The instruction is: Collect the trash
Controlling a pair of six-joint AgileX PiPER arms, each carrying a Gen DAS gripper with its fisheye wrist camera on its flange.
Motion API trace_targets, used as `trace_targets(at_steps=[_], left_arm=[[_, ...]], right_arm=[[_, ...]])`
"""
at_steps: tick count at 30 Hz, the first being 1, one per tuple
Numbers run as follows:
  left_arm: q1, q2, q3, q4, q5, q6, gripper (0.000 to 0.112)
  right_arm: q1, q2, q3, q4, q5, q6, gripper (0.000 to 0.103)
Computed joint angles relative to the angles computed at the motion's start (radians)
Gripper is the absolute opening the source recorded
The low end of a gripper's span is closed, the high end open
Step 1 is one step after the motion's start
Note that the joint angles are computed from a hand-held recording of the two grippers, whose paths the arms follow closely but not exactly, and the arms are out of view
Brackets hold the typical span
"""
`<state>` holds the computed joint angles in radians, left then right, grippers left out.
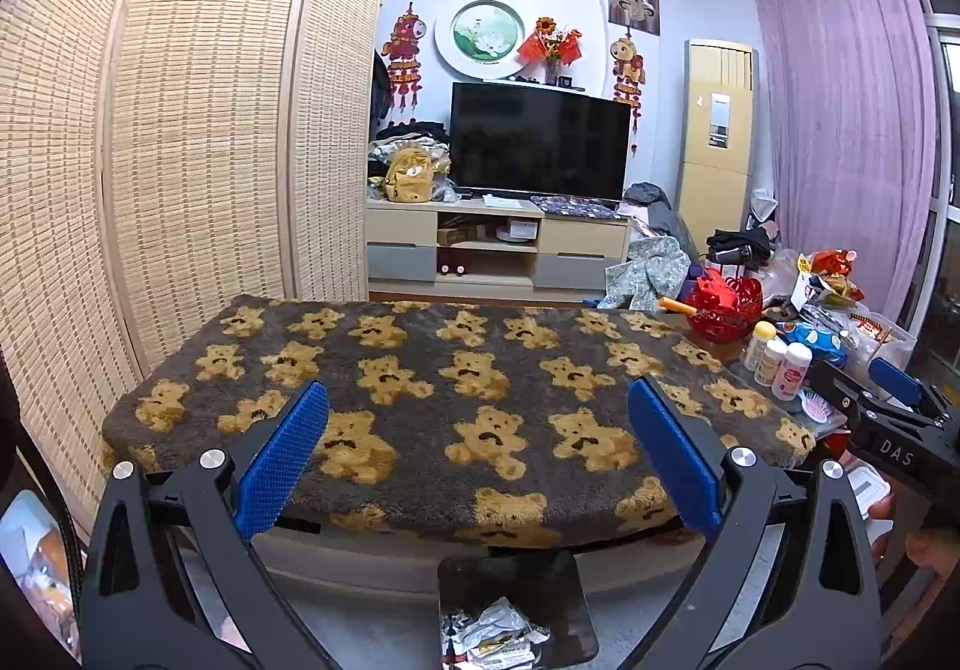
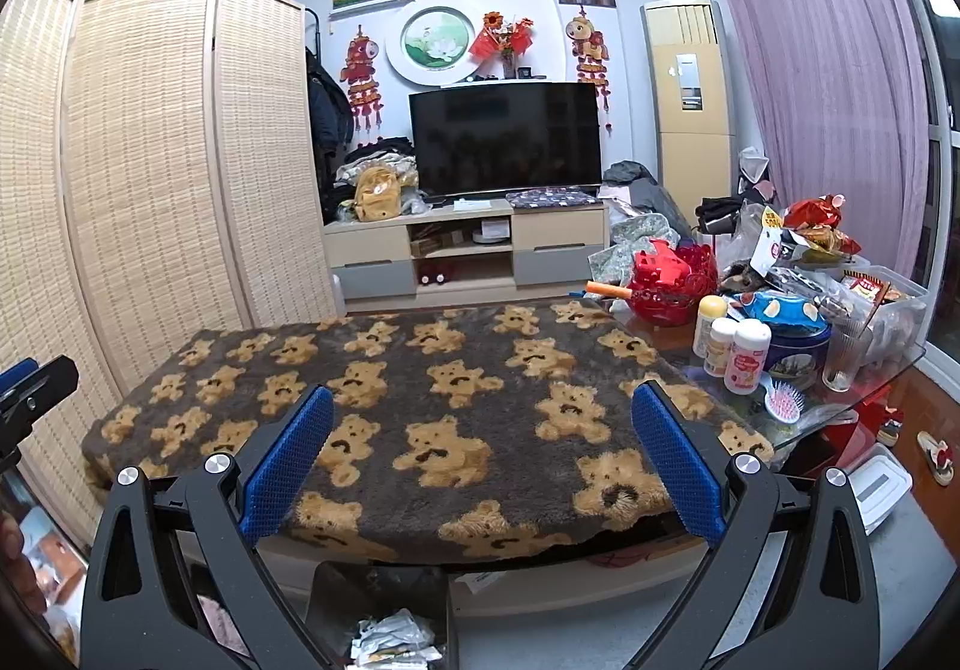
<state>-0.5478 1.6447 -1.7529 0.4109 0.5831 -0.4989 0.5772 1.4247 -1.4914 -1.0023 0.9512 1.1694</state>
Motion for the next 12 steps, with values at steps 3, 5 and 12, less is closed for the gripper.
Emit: trace_targets(at_steps=[3, 5, 12], left_arm=[[-0.003, 0.002, -0.007, 0.014, 0.011, -0.009, 0.095], [-0.008, 0.010, -0.025, 0.033, 0.040, -0.028, 0.095], [-0.003, 0.026, -0.059, 0.034, 0.085, -0.031, 0.095]], right_arm=[[0.000, 0.000, -0.001, 0.001, 0.002, -0.001, 0.100], [0.003, 0.006, -0.004, 0.001, 0.004, 0.000, 0.100], [0.005, 0.015, -0.012, 0.001, 0.006, -0.004, 0.100]])
